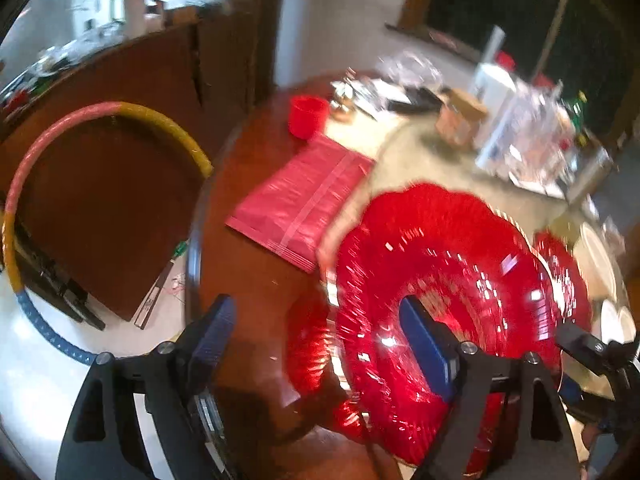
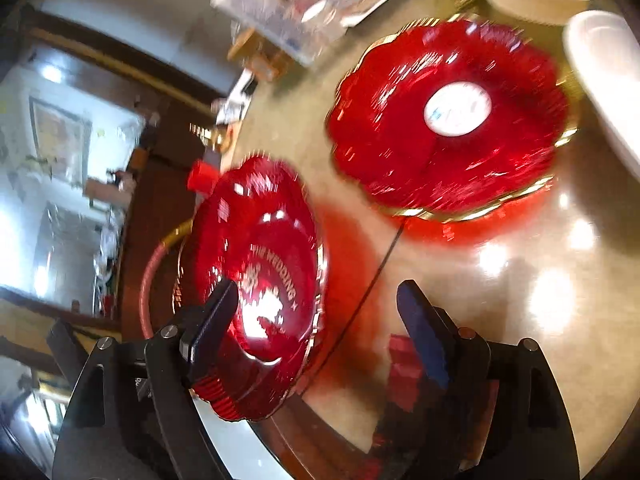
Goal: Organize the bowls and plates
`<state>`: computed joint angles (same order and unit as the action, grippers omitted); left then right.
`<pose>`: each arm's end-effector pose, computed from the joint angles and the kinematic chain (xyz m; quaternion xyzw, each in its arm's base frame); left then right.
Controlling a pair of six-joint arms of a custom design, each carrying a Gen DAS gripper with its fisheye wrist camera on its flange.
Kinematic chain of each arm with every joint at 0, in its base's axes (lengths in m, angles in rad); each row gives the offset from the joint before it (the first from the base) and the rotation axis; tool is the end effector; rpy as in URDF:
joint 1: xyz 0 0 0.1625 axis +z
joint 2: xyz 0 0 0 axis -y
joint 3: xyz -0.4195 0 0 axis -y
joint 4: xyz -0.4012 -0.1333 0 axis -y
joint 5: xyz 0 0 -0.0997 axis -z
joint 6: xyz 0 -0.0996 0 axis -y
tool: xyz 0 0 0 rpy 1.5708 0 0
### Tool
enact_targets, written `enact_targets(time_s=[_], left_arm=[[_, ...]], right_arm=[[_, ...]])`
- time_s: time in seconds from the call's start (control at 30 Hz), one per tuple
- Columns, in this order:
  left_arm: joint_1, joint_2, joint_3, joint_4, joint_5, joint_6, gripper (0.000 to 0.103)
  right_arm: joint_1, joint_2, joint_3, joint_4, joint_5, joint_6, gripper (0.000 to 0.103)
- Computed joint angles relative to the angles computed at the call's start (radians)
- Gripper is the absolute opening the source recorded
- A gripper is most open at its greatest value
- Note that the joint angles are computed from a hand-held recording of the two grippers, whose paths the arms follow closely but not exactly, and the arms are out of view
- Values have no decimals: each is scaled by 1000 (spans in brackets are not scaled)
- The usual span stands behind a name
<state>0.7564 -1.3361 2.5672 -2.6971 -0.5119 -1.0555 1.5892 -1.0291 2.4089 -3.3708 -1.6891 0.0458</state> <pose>-0.0855 -0.3833 0.1333 -0.0774 0.8588 -0.3790 0.3359 0.1293 -0.4215 0.0784 -0.0257 -0.9760 0.2099 0.0511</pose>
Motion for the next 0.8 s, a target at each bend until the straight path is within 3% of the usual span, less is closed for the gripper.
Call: enact_targets(time_s=[0.07, 0.23, 0.3, 0.37, 0.5, 0.63, 0.8], left_arm=[[-6, -38, 13, 17, 4, -25, 84], [-66, -123, 51, -2, 60, -71, 87], [-94, -111, 47, -84, 61, 16, 101], [-114, -63, 23, -215, 41, 161, 103], [-129, 43, -89, -320, -52, 405, 103], [-89, 154, -225, -326, -192, 559, 103], [-17, 267, -387, -180, -351, 602, 103]], right_arm=[[-24, -43, 24, 6, 25, 4, 83], [-173, -157, 140, -106, 250, 19, 83], [-226, -195, 167, -121, 306, 30, 83], [-256, -216, 176, -109, 338, 49, 83], [-337, -250, 177, -46, 462, 67, 83], [-341, -239, 149, -27, 450, 75, 83], [-358, -227, 111, -17, 450, 96, 83]])
